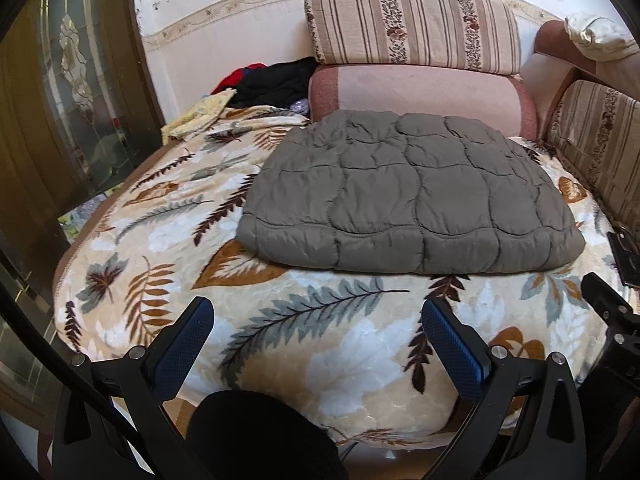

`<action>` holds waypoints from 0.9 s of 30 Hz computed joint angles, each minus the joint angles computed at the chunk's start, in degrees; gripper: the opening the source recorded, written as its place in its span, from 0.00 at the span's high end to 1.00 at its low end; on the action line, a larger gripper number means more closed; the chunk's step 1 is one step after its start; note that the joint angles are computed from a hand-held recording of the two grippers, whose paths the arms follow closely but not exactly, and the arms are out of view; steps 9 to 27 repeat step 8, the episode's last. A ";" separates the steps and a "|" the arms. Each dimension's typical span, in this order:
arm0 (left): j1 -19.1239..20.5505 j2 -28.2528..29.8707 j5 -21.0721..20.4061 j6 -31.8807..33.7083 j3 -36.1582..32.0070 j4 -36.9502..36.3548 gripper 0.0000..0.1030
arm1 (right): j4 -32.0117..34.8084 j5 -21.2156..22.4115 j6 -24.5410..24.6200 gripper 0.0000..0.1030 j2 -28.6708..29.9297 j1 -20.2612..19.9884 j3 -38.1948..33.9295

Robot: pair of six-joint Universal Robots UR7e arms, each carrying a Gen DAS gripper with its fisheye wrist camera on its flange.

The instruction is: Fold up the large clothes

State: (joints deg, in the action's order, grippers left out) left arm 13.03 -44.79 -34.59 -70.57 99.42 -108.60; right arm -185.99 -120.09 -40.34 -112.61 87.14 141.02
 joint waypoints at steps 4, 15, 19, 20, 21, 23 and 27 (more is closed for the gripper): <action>1.80 -0.54 -3.06 4.89 1.26 -8.05 0.00 | 0.28 1.67 0.17 0.00 -0.10 -1.20 -0.13; 3.21 -0.79 -1.50 4.34 1.23 -9.34 0.00 | -0.45 3.25 -0.88 0.00 0.96 -2.83 -1.21; 3.21 -0.79 -1.50 4.34 1.23 -9.34 0.00 | -0.45 3.25 -0.88 0.00 0.96 -2.83 -1.21; 3.21 -0.79 -1.50 4.34 1.23 -9.34 0.00 | -0.45 3.25 -0.88 0.00 0.96 -2.83 -1.21; 3.21 -0.79 -1.50 4.34 1.23 -9.34 0.00 | -0.45 3.25 -0.88 0.00 0.96 -2.83 -1.21; 3.21 -0.79 -1.50 4.34 1.23 -9.34 0.00 | -0.45 3.25 -0.88 0.00 0.96 -2.83 -1.21; 3.21 -0.79 -1.50 4.34 1.23 -9.34 0.00 | -0.45 3.25 -0.88 0.00 0.96 -2.83 -1.21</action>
